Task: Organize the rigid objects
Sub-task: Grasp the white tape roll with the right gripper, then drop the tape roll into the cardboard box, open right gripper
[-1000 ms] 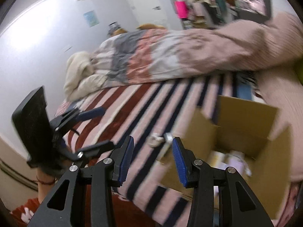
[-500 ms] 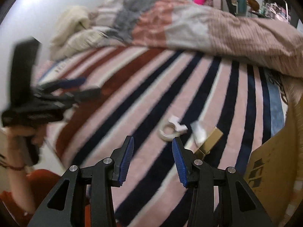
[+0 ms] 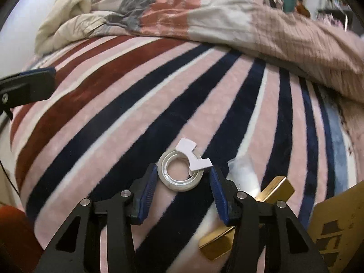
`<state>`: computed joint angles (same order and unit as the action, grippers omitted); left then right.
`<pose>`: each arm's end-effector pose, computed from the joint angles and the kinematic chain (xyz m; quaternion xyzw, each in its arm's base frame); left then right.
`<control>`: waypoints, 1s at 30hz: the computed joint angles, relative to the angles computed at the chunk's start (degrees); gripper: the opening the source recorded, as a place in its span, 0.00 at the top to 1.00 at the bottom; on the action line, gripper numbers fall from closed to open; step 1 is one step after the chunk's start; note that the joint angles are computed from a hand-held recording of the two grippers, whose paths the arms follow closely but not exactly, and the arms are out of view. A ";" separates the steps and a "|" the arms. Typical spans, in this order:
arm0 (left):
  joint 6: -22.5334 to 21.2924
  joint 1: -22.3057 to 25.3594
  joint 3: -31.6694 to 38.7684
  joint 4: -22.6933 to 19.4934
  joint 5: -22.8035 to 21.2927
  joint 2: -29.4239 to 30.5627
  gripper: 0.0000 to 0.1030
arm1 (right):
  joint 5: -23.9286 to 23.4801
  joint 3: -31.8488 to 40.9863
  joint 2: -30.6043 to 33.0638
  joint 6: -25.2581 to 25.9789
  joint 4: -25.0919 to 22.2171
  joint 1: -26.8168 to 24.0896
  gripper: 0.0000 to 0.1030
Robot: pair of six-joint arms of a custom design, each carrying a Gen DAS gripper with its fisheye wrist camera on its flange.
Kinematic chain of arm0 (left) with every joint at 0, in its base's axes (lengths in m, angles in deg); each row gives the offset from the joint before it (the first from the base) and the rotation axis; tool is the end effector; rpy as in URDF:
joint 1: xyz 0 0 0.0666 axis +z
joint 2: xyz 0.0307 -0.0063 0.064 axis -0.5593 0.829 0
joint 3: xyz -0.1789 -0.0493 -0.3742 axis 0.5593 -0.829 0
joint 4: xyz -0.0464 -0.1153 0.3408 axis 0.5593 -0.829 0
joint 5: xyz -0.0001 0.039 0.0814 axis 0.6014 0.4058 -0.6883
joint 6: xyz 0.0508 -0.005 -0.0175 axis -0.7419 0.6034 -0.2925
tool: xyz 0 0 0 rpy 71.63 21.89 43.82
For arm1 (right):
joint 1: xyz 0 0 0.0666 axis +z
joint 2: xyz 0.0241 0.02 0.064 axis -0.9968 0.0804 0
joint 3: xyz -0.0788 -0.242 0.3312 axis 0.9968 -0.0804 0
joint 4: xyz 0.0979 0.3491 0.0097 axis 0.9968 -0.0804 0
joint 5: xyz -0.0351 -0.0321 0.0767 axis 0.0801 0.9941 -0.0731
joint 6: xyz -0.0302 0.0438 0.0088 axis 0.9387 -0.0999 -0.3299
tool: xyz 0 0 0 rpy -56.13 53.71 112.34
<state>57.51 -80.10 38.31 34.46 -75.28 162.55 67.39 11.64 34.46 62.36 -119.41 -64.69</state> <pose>0.3480 -0.3541 0.3586 0.0619 0.9136 -0.2002 0.3485 0.3711 0.1420 0.3234 -0.2466 0.9247 0.0589 0.2840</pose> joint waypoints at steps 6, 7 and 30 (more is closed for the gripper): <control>-0.23 -2.39 4.54 -1.14 4.60 -0.79 0.20 | -5.21 0.05 -8.93 2.29 -1.97 0.40 0.59; -0.67 -2.98 5.49 -1.69 4.90 -0.78 0.20 | -6.21 0.32 -10.32 2.56 -2.33 0.26 0.59; -9.58 -12.93 70.25 -37.68 14.83 34.50 0.69 | -24.10 2.55 -23.00 13.78 -11.21 -33.53 0.59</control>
<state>47.93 -93.03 108.56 -3.22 -60.45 197.05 43.29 14.20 11.46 76.14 -130.62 -98.22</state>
